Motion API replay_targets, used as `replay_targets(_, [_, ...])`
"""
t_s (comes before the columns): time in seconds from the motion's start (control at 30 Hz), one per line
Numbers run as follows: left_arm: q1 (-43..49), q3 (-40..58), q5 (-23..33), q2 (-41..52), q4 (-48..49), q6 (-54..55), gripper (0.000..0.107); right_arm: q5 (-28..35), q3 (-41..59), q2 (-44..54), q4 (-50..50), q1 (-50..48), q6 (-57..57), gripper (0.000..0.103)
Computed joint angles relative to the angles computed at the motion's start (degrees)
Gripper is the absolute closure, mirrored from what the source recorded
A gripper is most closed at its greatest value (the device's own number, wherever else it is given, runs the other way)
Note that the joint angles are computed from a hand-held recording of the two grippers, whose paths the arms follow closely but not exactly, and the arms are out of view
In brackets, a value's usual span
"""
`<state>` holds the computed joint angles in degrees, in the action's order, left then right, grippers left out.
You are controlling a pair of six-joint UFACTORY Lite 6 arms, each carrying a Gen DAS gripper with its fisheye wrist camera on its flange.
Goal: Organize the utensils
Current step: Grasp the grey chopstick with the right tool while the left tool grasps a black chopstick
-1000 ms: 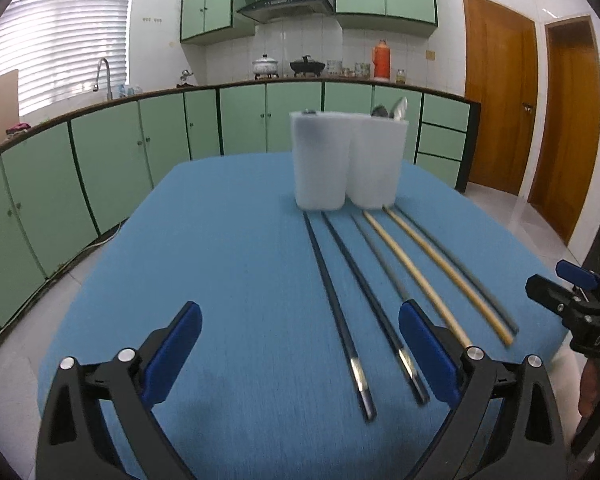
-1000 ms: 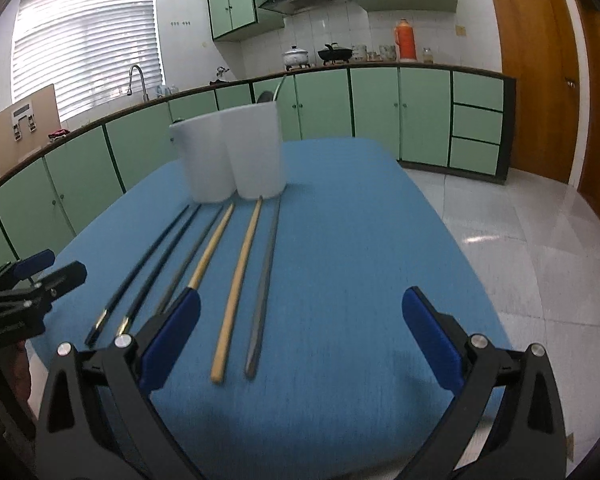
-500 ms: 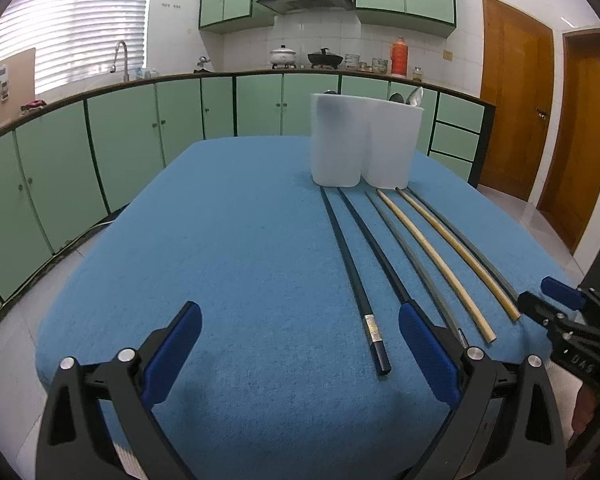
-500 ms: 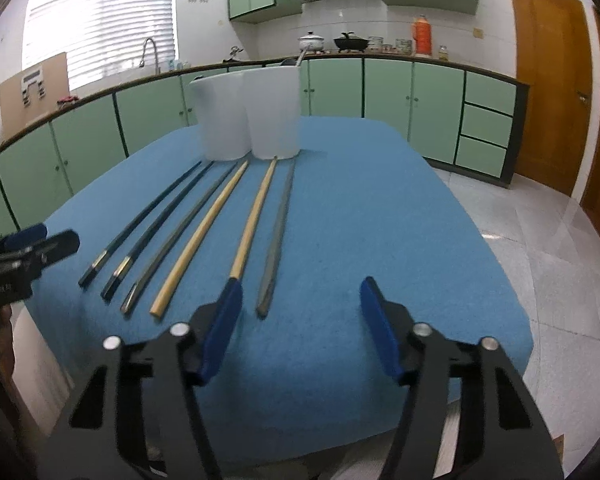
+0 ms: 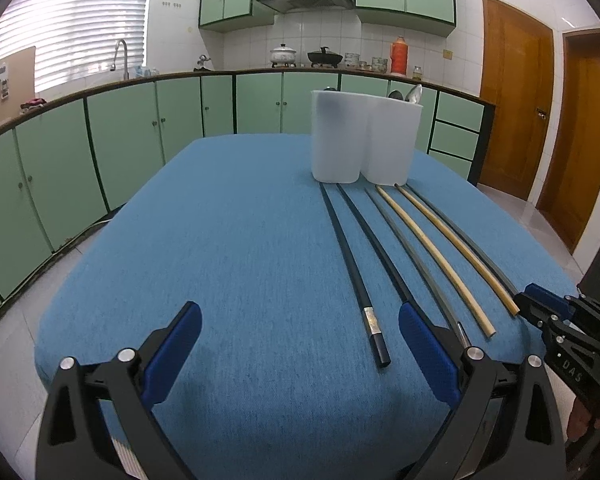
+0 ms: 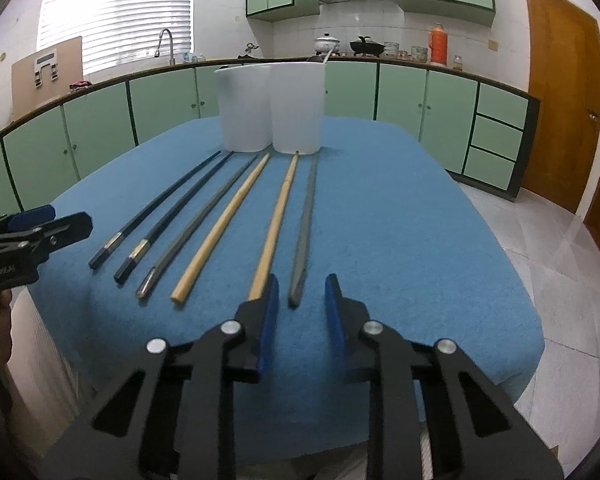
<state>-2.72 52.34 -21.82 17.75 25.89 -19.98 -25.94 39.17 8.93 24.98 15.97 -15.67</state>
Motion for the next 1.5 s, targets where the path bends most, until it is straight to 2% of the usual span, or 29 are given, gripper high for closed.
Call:
replay_targets(0.4, [0.24, -0.13, -0.02, 0.06, 2.30, -2.53, 0.010, -0.82, -0.72, -0.37, 0.81, 0.79, 0.55, 0.088])
replay_targets(0.63, [-0.04, 0.23, 0.21, 0.30, 2.42, -2.75, 0.010, -3.68, 0.19, 2.06, 0.93, 1.09, 0.54, 0.089])
replay_targets(0.83, [0.28, 0.54, 0.23, 0.57, 3.81, -4.06, 0.010, -6.93, 1.25, 4.15, 7.90, 3.53, -6.18, 0.096])
replay_targets(1.0, [0.16, 0.76, 0.86, 0.90, 6.33, -6.83, 0.011, -7.34, 0.95, 4.21, 6.59, 3.21, -4.81, 0.097])
replay_targets(1.07, [-0.31, 0.93, 1.56, 1.09, 6.53, -6.32, 0.015, -7.23, 0.92, 4.20, 5.60, 2.84, -3.91, 0.097])
replay_targets(1.3, [-1.88, 1.81, 3.78, 2.21, 9.44, -7.86, 0.046, -6.95, 0.43, 3.75, 3.03, 1.92, -1.51, 0.097])
replay_targets(1.5, [-2.54, 1.51, 4.17, 1.70, 12.19, -11.42, 0.059, -6.91, 0.13, 3.61, 1.15, 1.43, 0.39, 0.096])
